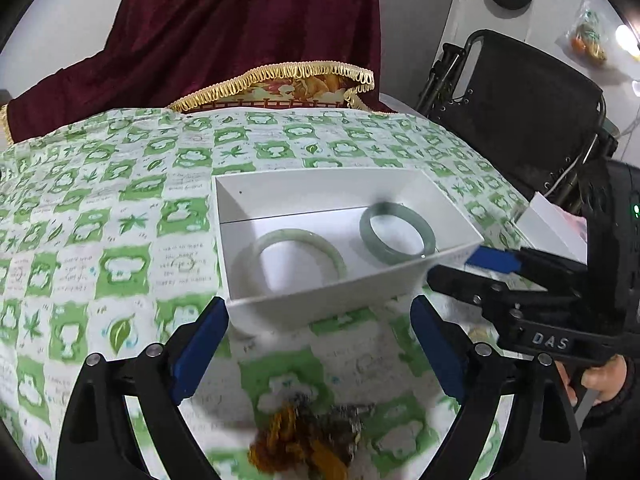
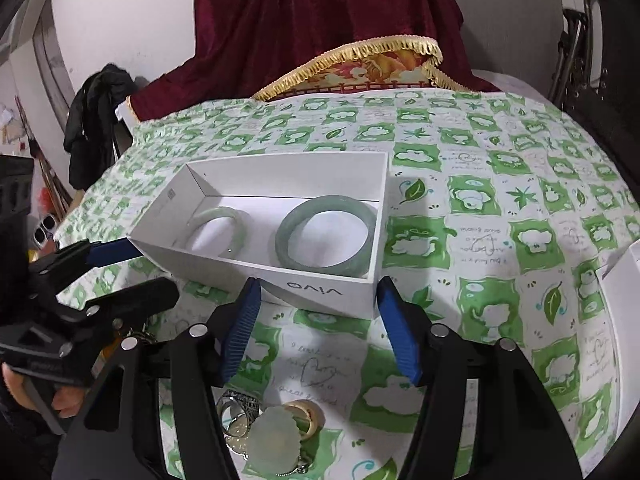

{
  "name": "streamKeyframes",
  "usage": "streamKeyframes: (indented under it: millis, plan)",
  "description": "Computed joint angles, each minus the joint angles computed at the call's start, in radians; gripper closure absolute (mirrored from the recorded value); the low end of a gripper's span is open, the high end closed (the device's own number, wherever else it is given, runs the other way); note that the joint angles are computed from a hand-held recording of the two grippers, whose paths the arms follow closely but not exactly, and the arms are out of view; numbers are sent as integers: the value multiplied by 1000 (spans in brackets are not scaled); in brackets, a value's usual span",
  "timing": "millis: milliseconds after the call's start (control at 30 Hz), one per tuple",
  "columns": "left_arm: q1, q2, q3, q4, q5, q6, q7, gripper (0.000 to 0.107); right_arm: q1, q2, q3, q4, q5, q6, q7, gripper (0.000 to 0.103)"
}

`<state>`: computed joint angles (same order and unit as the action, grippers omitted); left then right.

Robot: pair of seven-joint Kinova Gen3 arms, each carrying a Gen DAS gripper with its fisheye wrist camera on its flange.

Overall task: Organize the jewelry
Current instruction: 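Open both tools to release the bangles and withdraw from the box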

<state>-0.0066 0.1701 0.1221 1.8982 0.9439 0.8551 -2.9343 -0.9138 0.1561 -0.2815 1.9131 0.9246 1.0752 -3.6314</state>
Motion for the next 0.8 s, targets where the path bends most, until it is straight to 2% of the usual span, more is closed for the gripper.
streamKeyframes:
  millis: [300, 400, 500, 633, 800]
  plan:
    - [-22, -9, -21, 20, 24, 1, -7, 14, -6, 21, 9, -29, 3, -18, 40, 43]
    - [12, -1, -13, 5, -33, -57, 64, 14, -5, 20, 16, -24, 10, -36, 17, 43]
    - [17, 22, -3, -23, -56, -68, 122, 14, 1, 31, 21, -40, 0, -38, 34, 43]
    - [0, 66, 9, -72, -85, -22, 192, 14, 4, 23, 29, -26, 4, -65, 17, 43]
    - [-35, 52, 21, -51, -56, -10, 149, 14, 4, -9, 19, 20, 40, -100, -47, 43]
